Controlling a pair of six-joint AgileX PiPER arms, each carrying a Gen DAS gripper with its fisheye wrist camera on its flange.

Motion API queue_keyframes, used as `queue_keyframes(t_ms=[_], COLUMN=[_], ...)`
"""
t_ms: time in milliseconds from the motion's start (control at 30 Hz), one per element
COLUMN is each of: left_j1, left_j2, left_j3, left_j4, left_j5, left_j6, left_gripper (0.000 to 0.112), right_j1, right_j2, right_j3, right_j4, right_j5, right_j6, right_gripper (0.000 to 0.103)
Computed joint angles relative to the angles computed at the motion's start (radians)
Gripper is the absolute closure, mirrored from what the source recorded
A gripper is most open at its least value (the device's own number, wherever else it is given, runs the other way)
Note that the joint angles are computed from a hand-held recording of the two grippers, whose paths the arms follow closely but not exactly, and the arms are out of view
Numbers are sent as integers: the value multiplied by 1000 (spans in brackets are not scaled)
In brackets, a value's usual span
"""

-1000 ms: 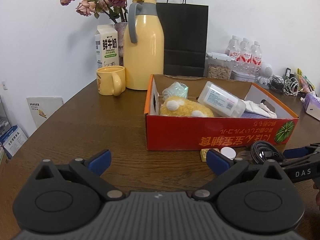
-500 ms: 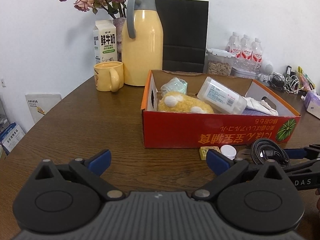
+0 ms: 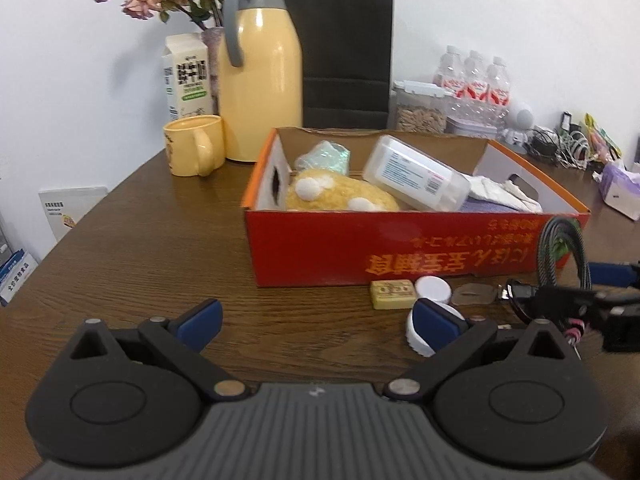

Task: Organize objects
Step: 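Grasp a white cap with the left tool while the right tool grasps the braided cable, then carry the cap and braided cable into the box and open both tools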

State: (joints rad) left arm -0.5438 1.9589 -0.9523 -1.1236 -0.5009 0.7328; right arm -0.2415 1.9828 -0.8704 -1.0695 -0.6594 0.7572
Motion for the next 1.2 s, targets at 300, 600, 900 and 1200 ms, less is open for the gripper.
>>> queue_keyframes(t_ms=[300,600,900,1200], left_j1=[-33,-45,-36,-41], left_j2=[79,142,138,82], left_j3=[-102,-206,-194,-137], left_j4=[-88,-209,-154,-31], left_j5=[62,96,125,66], left_j6=[113,234,154,39], left_gripper=[9,13,72,72], right_j1=[-100,-125,-114,-111], right_j2=[-2,22,26,-1], right_j3=[-1,-20,-18,6], right_j4=[-18,-56,-61,-56], right_j5=[-45,-61,-53,-57], right_j6=[18,48,42,22], right_gripper=[16,16,16,16])
